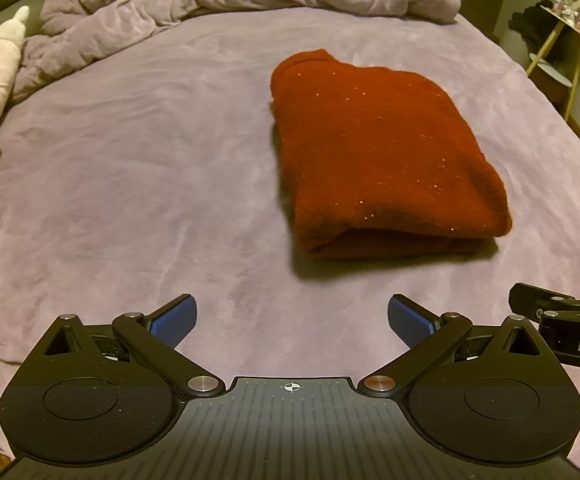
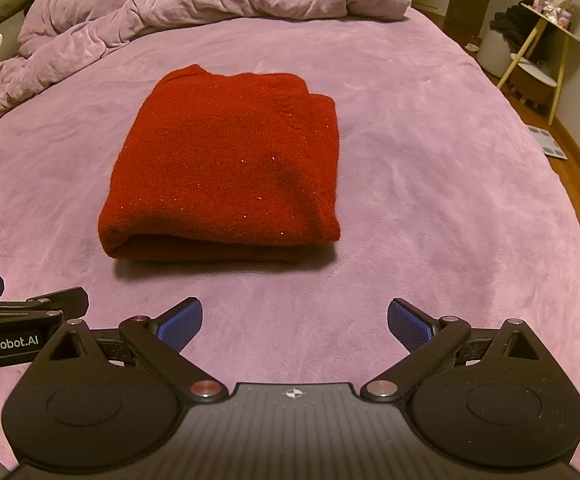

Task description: Fold small clothes

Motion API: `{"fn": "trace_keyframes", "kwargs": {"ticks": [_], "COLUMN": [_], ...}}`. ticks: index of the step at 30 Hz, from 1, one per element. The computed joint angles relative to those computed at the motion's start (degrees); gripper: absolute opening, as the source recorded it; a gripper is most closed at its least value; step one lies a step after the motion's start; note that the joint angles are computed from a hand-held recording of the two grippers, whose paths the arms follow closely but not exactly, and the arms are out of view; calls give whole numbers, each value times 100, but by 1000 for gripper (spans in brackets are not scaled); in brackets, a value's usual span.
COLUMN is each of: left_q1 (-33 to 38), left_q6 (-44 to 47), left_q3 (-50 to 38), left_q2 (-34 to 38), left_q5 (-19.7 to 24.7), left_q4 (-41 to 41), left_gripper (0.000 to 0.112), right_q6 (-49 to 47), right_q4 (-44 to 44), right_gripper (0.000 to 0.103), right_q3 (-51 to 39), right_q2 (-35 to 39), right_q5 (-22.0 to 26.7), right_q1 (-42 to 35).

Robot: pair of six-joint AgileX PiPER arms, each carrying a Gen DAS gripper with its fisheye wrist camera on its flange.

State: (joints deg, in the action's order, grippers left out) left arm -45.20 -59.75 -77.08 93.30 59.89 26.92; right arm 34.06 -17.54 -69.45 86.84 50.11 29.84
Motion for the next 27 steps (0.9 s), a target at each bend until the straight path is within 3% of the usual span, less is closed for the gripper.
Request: {"fn": "trace_keyframes", "kwargs": {"ticks": [27], "left_q1": [152], "left_q6": [131], "left_q3": [34], "left_q2": [33], "left_q5": [-195], "left_q4": [-322], "left_gripper": [103], "right_q6": [11], "right_q4": [36], "right_gripper": [99], "right_q3": [59], "right_q2": [23], "right_q5": [-39], "right_q1": [-50]}}
